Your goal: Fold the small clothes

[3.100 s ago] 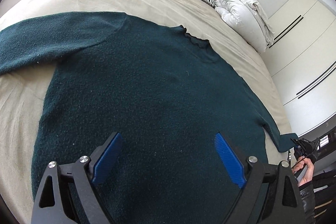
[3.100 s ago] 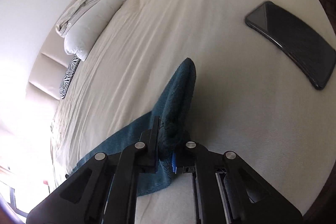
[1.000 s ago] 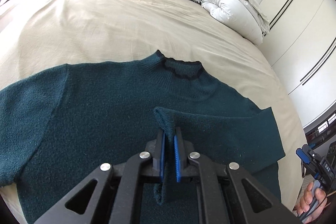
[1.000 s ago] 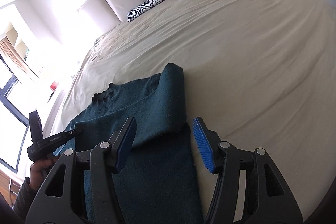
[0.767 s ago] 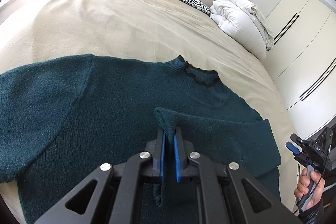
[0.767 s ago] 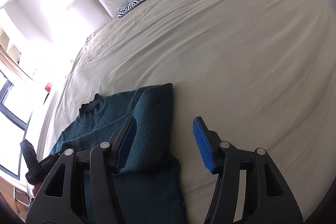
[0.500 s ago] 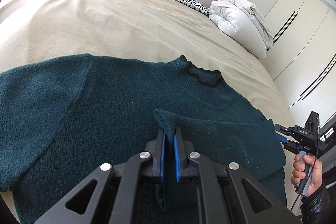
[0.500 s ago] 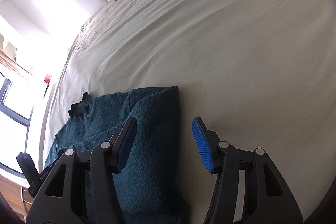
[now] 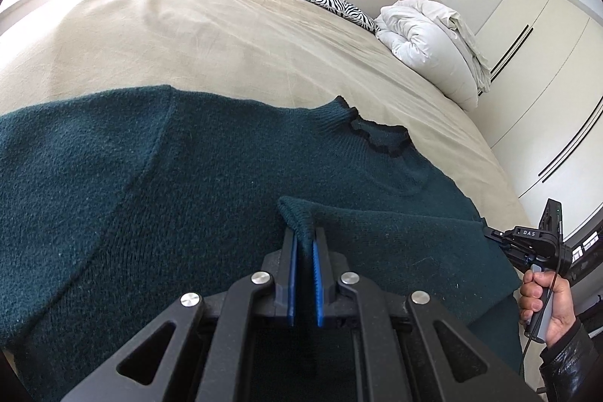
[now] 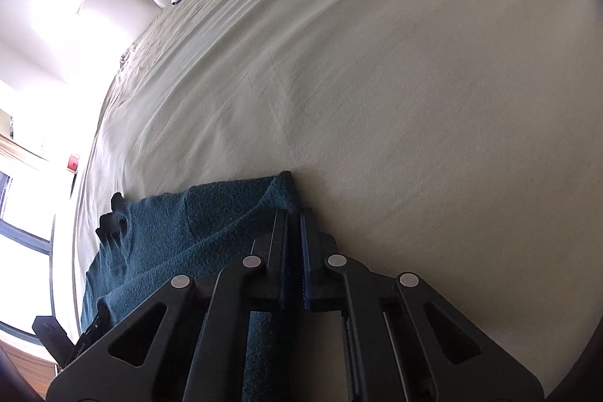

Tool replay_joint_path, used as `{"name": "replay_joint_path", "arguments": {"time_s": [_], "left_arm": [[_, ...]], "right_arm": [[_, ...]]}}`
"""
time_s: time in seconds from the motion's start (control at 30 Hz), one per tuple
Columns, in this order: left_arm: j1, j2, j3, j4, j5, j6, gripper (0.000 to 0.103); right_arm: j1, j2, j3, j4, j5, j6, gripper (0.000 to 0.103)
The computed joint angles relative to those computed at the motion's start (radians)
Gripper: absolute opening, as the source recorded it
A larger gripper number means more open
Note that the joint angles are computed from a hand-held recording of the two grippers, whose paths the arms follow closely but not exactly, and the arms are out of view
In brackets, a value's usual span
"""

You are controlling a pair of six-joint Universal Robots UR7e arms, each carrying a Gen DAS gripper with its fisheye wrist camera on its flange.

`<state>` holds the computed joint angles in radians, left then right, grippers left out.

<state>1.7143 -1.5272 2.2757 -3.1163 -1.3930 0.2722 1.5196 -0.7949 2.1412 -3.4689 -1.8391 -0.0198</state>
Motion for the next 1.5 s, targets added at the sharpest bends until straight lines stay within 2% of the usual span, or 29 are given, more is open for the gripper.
{"name": "replay_joint_path", "arguments": {"time_s": [0.1, 0.2, 0.3, 0.33, 0.47, 0.5, 0.53, 0.57, 0.63, 0.73, 0.8, 0.9, 0.97, 1.0, 1.03, 1.1, 1.17, 1.2, 1.27, 1.3, 1.33, 1.37, 1.43, 1.5], "left_arm": [[0.002, 0.002, -0.002, 0.001, -0.003, 0.002, 0.011], [0.01, 0.003, -0.005, 0.003, -0.012, 0.001, 0.011], [0.008, 0.003, -0.001, -0.003, -0.008, 0.001, 0.011], [0.007, 0.004, 0.0, -0.005, -0.007, 0.002, 0.011], [-0.004, 0.002, 0.001, -0.005, 0.008, 0.002, 0.011], [-0.003, 0.001, 0.001, -0.007, 0.008, 0.003, 0.012], [-0.004, 0.001, 0.002, -0.011, 0.008, 0.003, 0.012], [-0.003, 0.002, 0.004, -0.019, 0.009, 0.005, 0.012], [-0.004, 0.003, 0.012, -0.047, 0.015, 0.011, 0.012], [0.0, 0.013, 0.013, -0.068, 0.01, 0.016, 0.012], [0.013, 0.018, 0.005, -0.06, -0.007, 0.017, 0.012], [0.025, 0.006, -0.01, -0.008, -0.035, -0.001, 0.013], [0.011, -0.034, 0.003, 0.018, -0.013, -0.01, 0.017], [0.001, -0.063, 0.023, 0.006, 0.005, -0.013, 0.025], [-0.003, -0.1, 0.04, 0.003, 0.009, -0.021, 0.041], [0.009, -0.195, 0.068, 0.023, -0.026, -0.046, 0.052], [0.046, -0.297, 0.086, 0.039, -0.078, -0.045, 0.058], [0.074, -0.345, 0.09, 0.051, -0.098, -0.045, 0.06], [0.177, -0.413, 0.07, 0.088, -0.182, -0.064, 0.061], [0.246, -0.431, 0.052, 0.103, -0.234, -0.088, 0.061], [0.325, -0.437, 0.032, 0.109, -0.294, -0.111, 0.061], [0.409, -0.433, 0.009, 0.107, -0.359, -0.133, 0.061], [0.568, -0.401, -0.047, 0.1, -0.461, -0.197, 0.061], [0.72, -0.344, -0.116, 0.103, -0.578, -0.291, 0.061]], "right_arm": [[0.007, -0.011, 0.016, -0.013, -0.008, -0.06, 0.006], [0.021, -0.073, 0.075, -0.004, -0.01, -0.016, 0.012], [0.032, -0.138, 0.161, -0.018, 0.012, -0.001, 0.033], [0.041, -0.151, 0.179, -0.001, 0.01, -0.011, 0.035], [0.072, -0.148, 0.203, 0.076, -0.015, -0.021, 0.034], [0.084, -0.132, 0.197, 0.083, -0.043, -0.03, 0.028], [0.104, -0.104, 0.19, 0.064, -0.093, -0.052, 0.019], [0.119, -0.083, 0.187, 0.042, -0.135, -0.075, 0.018], [0.122, -0.069, 0.194, 0.012, -0.15, -0.089, 0.013], [0.12, -0.036, 0.207, -0.068, -0.17, -0.133, 0.011], [0.11, 0.005, 0.216, -0.158, -0.167, -0.181, 0.01], [0.072, 0.022, 0.243, -0.275, -0.103, -0.248, 0.011], [0.07, 0.003, 0.255, -0.277, -0.082, -0.247, 0.017], [0.081, -0.012, 0.263, -0.266, -0.098, -0.22, 0.023], [0.099, -0.022, 0.269, -0.273, -0.13, -0.184, 0.03], [0.127, -0.008, 0.292, -0.37, -0.174, -0.152, 0.032], [0.173, -0.001, 0.309, -0.429, -0.24, -0.133, 0.032], [0.196, 0.001, 0.326, -0.472, -0.243, -0.136, 0.032], [0.275, 0.027, 0.348, -0.579, -0.292, -0.148, 0.033], [0.328, 0.046, 0.346, -0.617, -0.333, -0.149, 0.042], [0.379, 0.06, 0.342, -0.649, -0.363, -0.149, 0.055], [0.424, 0.083, 0.341, -0.704, -0.37, -0.157, 0.061], [0.513, 0.129, 0.329, -0.802, -0.382, -0.163, 0.085], [0.598, 0.155, 0.308, -0.822, -0.41, -0.139, 0.091]]}}
